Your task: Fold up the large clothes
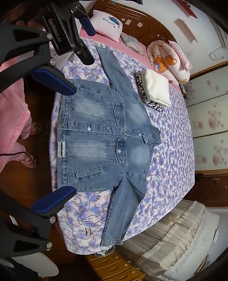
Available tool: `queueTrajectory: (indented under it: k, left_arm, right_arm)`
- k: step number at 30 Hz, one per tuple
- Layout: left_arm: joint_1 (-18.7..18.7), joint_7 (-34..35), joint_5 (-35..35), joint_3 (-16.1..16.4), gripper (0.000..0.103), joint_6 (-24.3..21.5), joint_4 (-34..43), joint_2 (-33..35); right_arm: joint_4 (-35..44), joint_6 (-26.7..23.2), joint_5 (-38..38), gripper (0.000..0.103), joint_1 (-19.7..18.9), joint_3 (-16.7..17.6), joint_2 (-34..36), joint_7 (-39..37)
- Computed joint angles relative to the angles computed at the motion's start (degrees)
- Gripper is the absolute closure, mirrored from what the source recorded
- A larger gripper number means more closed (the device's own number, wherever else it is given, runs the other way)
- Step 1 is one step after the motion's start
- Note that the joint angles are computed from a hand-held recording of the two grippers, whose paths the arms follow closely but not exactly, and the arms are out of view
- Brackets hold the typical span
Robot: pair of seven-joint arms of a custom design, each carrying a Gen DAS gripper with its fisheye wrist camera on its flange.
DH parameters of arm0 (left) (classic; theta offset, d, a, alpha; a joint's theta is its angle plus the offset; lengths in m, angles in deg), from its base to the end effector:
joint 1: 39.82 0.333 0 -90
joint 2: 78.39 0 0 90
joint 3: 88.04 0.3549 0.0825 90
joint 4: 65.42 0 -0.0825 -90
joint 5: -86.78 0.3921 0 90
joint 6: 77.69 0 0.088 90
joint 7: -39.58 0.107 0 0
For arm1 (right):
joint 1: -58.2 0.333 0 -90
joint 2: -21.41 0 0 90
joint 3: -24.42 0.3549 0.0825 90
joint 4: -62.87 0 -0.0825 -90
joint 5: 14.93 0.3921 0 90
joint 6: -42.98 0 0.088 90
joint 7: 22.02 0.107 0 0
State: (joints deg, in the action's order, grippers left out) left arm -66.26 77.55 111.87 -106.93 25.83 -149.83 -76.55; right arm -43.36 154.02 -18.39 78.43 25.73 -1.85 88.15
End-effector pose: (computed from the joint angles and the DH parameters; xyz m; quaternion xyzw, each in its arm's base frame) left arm 0.4460 -0.3948 0.7255 -0.7102 0.6551 -0.1607 0.2015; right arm 0.4122 0.1616 0.7686 -0.6964 0.6746 -0.1307 0.2070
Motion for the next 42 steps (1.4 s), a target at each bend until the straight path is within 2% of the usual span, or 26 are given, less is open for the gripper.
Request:
queueTrajectory:
  k: [30,42]
  left_arm:
    - [0.24,-0.9,1.41,-0.08,0.0,1.52,-0.19,-0.26]
    - [-1.89,-5.11,4.65,-0.68,0.0,-2.13,2.71,1.65]
  right_arm:
    - [0.35,-0.21,-0.14,0.0,-0.23,0.01,0.39,-0.47]
    - [1.46,-0.23,0.89,0.0,-0.81,-1.42,1.09,-4.24]
